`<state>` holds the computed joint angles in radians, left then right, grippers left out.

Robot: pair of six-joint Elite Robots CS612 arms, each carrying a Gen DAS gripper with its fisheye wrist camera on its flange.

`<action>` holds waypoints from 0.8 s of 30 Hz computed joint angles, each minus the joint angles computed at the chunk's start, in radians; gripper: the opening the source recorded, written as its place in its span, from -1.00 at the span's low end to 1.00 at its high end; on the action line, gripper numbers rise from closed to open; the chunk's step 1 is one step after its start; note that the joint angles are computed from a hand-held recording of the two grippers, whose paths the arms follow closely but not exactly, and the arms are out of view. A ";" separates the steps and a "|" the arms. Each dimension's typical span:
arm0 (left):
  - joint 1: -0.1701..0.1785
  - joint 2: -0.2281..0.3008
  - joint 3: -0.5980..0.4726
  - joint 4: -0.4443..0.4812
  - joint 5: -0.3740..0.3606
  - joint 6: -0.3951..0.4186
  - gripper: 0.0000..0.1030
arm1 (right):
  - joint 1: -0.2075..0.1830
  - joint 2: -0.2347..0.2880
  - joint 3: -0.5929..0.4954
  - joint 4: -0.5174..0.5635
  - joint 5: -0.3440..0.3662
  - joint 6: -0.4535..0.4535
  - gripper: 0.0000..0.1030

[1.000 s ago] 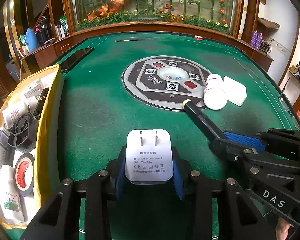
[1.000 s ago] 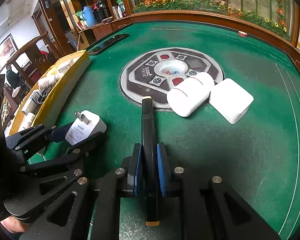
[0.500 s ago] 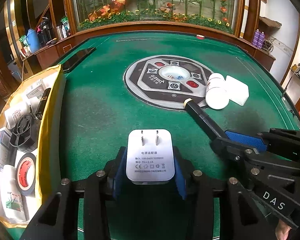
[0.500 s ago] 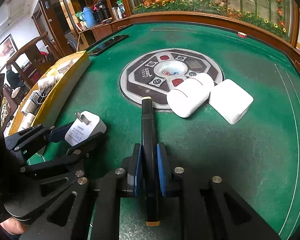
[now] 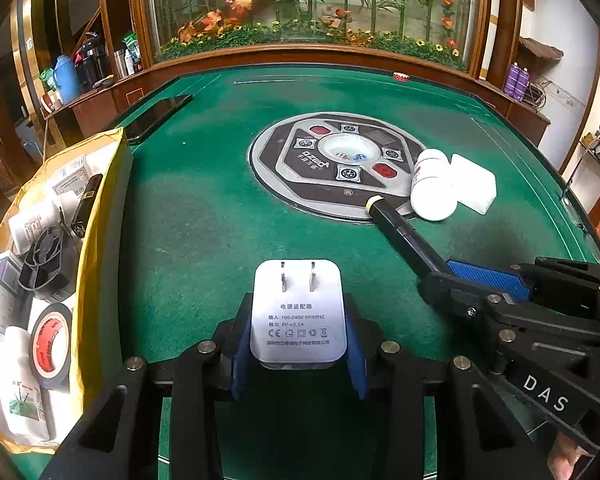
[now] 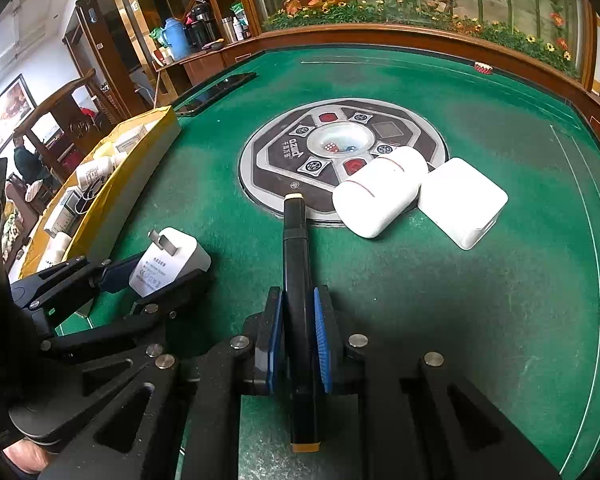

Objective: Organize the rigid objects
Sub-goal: 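Carry the adapter and black marker into the tray and open both tools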

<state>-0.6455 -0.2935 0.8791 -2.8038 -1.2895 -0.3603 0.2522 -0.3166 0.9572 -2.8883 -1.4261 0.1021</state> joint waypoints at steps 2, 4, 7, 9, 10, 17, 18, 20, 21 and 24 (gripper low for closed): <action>0.000 0.000 0.000 0.000 0.000 0.000 -0.19 | 0.002 0.001 -0.002 0.000 -0.007 -0.006 -0.72; 0.000 0.000 0.000 0.000 0.000 0.000 -0.19 | 0.004 0.002 -0.003 0.001 -0.015 -0.013 -0.72; 0.000 0.000 0.000 0.000 0.000 0.000 -0.19 | 0.006 0.001 -0.002 0.001 -0.018 -0.015 -0.72; 0.000 0.000 0.000 -0.002 -0.002 0.000 -0.19 | 0.005 0.001 -0.002 0.001 -0.017 -0.014 -0.72; 0.000 0.000 0.001 -0.001 -0.001 0.000 -0.19 | 0.005 0.001 -0.003 0.001 -0.011 -0.007 -0.72; 0.004 -0.001 0.006 -0.017 -0.019 -0.009 -0.19 | -0.010 0.002 -0.001 0.000 0.076 0.052 -0.73; 0.006 -0.001 0.008 -0.024 -0.027 -0.014 -0.19 | -0.010 0.001 0.002 -0.006 0.080 0.052 -0.73; 0.010 -0.004 0.015 -0.037 -0.037 -0.029 -0.19 | -0.009 -0.002 0.009 -0.031 0.087 0.047 -0.73; 0.011 -0.006 0.022 -0.049 -0.043 -0.035 -0.19 | -0.009 -0.003 0.012 -0.044 0.088 0.046 -0.73; 0.015 -0.013 0.039 -0.085 -0.058 -0.044 -0.19 | -0.012 -0.005 0.018 -0.064 0.098 0.059 -0.73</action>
